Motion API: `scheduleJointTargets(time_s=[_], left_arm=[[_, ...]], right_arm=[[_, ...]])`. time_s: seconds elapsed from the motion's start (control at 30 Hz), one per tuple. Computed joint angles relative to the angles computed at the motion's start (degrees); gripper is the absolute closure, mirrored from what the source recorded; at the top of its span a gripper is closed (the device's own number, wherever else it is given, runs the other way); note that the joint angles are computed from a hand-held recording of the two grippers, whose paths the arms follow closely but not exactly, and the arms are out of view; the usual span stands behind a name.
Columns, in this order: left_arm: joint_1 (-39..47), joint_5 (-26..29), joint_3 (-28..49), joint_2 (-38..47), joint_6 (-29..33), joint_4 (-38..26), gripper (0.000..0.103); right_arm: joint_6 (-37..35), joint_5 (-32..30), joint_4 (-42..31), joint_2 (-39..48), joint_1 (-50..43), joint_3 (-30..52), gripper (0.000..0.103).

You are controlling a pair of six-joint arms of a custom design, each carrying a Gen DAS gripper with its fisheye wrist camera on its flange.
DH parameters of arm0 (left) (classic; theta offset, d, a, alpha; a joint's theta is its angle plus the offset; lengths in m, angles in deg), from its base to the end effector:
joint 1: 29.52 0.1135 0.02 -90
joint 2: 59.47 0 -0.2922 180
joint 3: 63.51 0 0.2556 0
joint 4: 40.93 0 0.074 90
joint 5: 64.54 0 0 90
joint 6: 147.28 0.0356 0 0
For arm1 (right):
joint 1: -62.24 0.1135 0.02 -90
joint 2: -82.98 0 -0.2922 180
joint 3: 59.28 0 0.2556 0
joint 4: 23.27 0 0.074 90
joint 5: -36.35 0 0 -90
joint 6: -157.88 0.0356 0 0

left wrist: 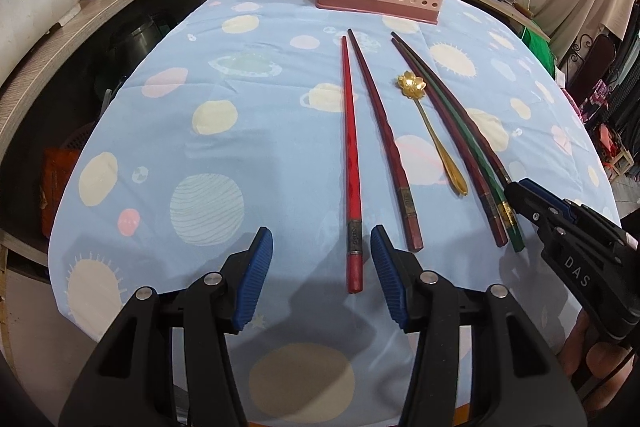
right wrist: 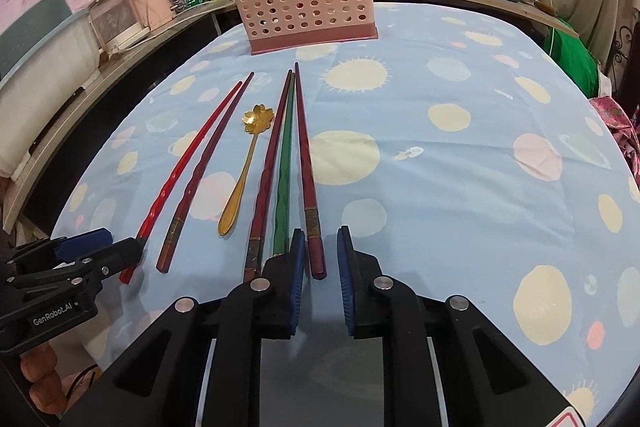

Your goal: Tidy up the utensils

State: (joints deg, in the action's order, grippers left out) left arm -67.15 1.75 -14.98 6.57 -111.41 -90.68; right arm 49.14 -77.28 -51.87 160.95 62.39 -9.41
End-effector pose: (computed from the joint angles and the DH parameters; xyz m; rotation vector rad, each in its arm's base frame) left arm 0.1563 -0.1024 0.2053 -0.4769 2.5318 0.0046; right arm 0.2431 0.0149 0.1898 -0.5598 2.4198 0.3920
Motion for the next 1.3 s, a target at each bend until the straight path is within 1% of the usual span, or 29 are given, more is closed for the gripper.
scheduleJointTargets(time_s=[0.17,0.27,0.3,0.4,0.57,0.63,0.77,1.3], left_arm=[[-0.8,-0.9,0.0,0.2,-0.5,-0.4,0.057],[-1.1,-1.4,-0.1,0.2,-0.7,-0.5,0.063],[-1.2,-1.5,-0.1,0.3,-0.7,-0.6,0.067],[-1.4,-1.7,-0.1,0.2,-0.8,-0.8,0.07],[-2.1,-1.8,0.1,0.3,-0.7,-1.0,0.081],[-2.3,-1.7,0.1,0.4,-0.7,-0.9,0.087],[-2.6,-1.6,0.3,0.7,-0.4,-0.8,0.094],[-3.3,-1.8,1.2,1.6,-0.7,-1.8,0.095]], right_arm=[[0.0,-0.2,0.5,0.2,-0.4,-0.2,0.092],[0.1,-0.6,0.5,0.1,-0.8,-0.3,0.094],[0.1,-0.6,0.5,-0.1,-0.7,-0.5,0.094],[0.1,-0.7,0.4,-0.3,-0.8,-0.6,0.094],[0.0,-0.8,0.2,-0.5,-1.0,-0.8,0.094],[0.1,-0.8,0.2,-0.5,-1.0,-0.7,0.094],[0.1,-1.0,0.0,-0.7,-1.2,-0.8,0.095],[-1.0,-4.1,-3.7,-3.6,-4.3,-0.7,0.095]])
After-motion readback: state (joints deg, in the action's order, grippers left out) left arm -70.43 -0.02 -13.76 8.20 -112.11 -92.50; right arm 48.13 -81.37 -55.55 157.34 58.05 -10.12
